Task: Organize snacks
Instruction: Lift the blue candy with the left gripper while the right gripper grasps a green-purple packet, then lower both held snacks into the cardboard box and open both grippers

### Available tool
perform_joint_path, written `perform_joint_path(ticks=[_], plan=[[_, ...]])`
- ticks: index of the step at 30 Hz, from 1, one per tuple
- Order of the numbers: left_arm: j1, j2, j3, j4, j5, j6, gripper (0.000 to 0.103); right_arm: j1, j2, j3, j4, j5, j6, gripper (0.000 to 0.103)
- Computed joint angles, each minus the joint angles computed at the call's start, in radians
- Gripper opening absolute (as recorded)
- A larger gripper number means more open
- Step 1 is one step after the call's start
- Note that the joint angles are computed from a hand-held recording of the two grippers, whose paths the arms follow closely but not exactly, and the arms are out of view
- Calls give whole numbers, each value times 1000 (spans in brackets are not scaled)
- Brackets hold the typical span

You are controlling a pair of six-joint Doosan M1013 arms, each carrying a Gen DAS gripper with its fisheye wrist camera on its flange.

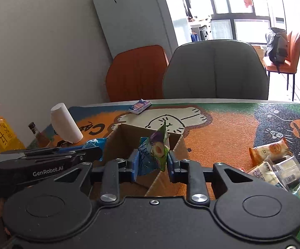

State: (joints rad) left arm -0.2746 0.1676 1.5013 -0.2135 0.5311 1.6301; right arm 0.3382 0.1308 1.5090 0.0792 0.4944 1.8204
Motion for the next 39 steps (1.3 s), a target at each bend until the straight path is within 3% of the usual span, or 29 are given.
perform_joint_path(ticks=[8, 14, 18, 23, 28, 32, 39], plan=[[16, 50, -42, -44, 28, 14, 28, 11, 40, -45, -36, 47, 24, 26], [5, 70, -56, 51, 23, -81, 31, 15, 63, -70, -64, 73, 48, 26], [12, 66, -53, 19, 27, -69, 34, 15, 71, -78, -69, 81, 54, 26], [15, 45, -34, 24, 21, -85, 43, 12, 78, -82, -50, 78, 49, 27], [15, 27, -20, 29, 20, -102, 56, 9, 76, -76, -42, 61, 54, 51], [8, 12, -5, 57, 6, -124, 75, 6, 67, -68, -38, 62, 67, 53], [-9, 0, 0, 109, 29, -198, 86, -3, 34, -31, -54, 55, 87, 62]])
